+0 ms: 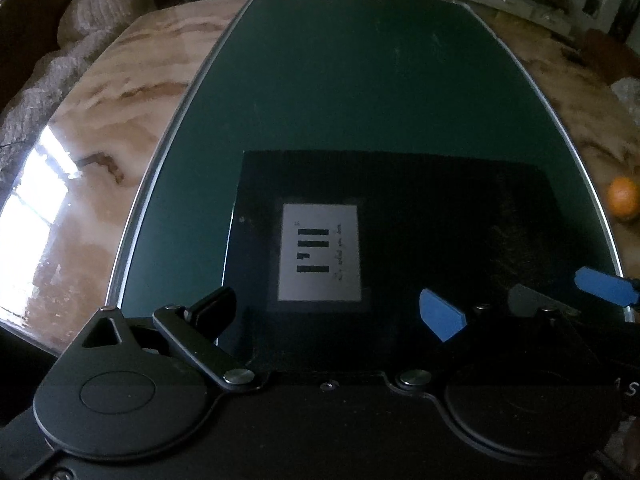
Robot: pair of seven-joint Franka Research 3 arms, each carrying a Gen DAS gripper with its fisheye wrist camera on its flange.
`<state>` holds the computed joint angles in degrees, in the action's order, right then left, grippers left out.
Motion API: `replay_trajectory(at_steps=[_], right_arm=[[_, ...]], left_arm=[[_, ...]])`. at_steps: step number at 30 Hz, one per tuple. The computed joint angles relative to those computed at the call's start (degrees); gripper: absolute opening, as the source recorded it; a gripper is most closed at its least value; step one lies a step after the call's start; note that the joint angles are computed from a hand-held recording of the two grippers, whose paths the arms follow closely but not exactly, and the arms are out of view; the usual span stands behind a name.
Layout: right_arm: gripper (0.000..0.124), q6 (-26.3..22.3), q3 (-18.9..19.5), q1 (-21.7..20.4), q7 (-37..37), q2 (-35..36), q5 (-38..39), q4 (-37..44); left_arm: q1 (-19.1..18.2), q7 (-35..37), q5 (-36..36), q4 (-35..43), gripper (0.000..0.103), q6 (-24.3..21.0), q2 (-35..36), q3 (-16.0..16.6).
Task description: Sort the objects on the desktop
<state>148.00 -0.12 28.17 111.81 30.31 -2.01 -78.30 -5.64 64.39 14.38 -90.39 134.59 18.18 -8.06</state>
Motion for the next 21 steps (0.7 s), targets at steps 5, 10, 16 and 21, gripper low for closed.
replay_trajectory(at_steps=[5,10,16,21], right_arm=[[0.083,-0.7,-0.2,0.2,-0.2,0.7,-0.2,0.4],[0.085,-1.5,-0.7,0.9,0.0,1.1,-1.6,1.1],[0.085,-1.5,-0.7,0.9,0.1,1.0,-2.0,0.9],[0.085,-0.9,-0.6,0.8,0.2,0.7,-2.1,0.2]], left_arm=[[0.4,0.7,-1.4,0.0,0.1,-0.7,0.7,-0.3],[-0.6,0.0,1.3,-0.4,0.1,-0.4,0.8,0.3],[-0.5,-0.3,1.5,-0.7,0.101,0.1,0.8,0.2],[-0.4,-0.3,1.6,-0.7,0.102,0.3,0.9,0.2]])
